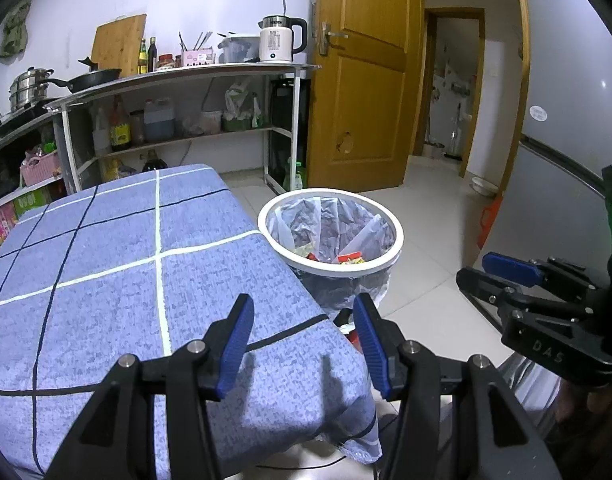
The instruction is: Collect trash
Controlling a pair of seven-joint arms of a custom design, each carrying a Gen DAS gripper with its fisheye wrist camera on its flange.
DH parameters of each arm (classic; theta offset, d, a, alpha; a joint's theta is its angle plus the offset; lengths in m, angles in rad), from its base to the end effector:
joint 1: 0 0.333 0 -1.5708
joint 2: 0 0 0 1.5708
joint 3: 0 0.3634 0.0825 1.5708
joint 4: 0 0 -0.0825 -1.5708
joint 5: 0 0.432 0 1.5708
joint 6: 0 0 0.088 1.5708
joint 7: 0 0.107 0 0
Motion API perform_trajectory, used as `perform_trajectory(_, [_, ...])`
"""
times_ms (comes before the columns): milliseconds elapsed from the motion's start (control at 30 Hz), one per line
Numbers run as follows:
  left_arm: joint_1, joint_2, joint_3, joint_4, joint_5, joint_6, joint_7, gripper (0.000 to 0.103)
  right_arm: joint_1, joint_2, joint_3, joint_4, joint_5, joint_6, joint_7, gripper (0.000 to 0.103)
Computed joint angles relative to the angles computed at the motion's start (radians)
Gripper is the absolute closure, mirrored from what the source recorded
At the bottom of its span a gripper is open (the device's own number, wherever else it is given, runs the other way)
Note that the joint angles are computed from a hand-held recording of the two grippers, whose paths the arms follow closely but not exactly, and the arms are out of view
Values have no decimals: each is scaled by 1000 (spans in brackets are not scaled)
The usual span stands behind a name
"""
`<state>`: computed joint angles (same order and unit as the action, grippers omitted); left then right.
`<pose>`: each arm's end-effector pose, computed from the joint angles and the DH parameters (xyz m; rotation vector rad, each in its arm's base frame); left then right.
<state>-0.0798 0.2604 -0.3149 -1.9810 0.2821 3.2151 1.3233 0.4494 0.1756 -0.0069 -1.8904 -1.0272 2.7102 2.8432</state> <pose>0.6403 -0.2755 0.4790 -1.3491 2.0062 -1.1311 0.6110 0.3232 0.4960 -1.6817 1.7000 -0.8390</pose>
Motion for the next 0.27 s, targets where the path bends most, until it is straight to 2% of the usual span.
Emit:
perform_trajectory(33, [-14,1,10,-1,-40,5,32,49,0,1,1,1,4,-4,-6,63])
perform_trajectory(67, [8,3,-16,-2,-61,4,53,49,0,1,1,1,8,-5,-9,63])
perform_trajectory(100, [44,7,-48,1,-13,2,12,49,0,1,1,0,9,-5,-9,63])
perform_trajectory(167, [54,8,-59,-2,-14,10,15,49,-1,1,0,0,11,-4,-11,63])
perform_trajectory(200, [75,10,-82,-3,-15,13,22,49,0,0,-1,0,7,-4,-9,63])
perform_trajectory(267, [60,9,-66,-3,-10,15,17,49,-1,1,-1,0,6,-2,-9,63])
